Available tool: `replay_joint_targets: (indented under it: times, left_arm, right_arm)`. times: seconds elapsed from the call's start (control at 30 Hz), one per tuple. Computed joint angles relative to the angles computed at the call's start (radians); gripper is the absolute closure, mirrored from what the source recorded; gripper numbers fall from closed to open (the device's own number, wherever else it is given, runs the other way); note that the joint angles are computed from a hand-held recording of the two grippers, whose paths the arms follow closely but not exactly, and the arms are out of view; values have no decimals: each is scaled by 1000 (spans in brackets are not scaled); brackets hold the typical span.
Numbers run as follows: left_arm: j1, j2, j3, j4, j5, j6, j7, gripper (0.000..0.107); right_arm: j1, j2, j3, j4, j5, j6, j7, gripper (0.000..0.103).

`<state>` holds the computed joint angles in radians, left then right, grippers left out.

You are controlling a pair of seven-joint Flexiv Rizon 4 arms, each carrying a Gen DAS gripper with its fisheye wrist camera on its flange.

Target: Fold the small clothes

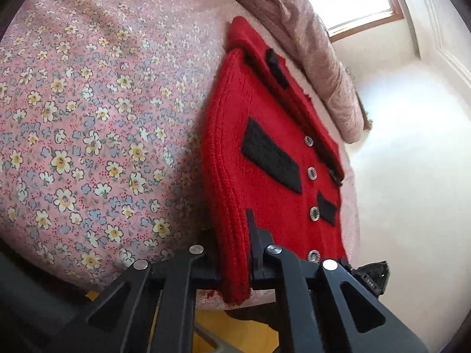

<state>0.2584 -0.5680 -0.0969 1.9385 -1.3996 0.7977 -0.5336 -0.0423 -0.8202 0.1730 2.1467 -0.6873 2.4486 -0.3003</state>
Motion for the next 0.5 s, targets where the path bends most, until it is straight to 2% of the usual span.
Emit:
replay_joint_targets:
  times: [0.1, 0.23, 0.4, 0.5]
  left_arm:
    - [9, 9, -9, -12, -50, -14, 24, 103]
    - [14, -5, -22, -93, -52, -56, -9, 103]
    - [-1, -69, -56, -278, -21, -29, -74, 103]
    - [-4, -137, -87, -425, 35, 6, -132, 103]
  right_arm:
    - [-21, -12, 9, -26, -24, 43, 13, 93]
    - [-47, -23, -8, -144, -115, 68, 83, 94]
    - [-55, -24, -63, -388, -306, -16, 232, 94]
    - [-61, -76, -106, -600, -449, -58, 375, 94]
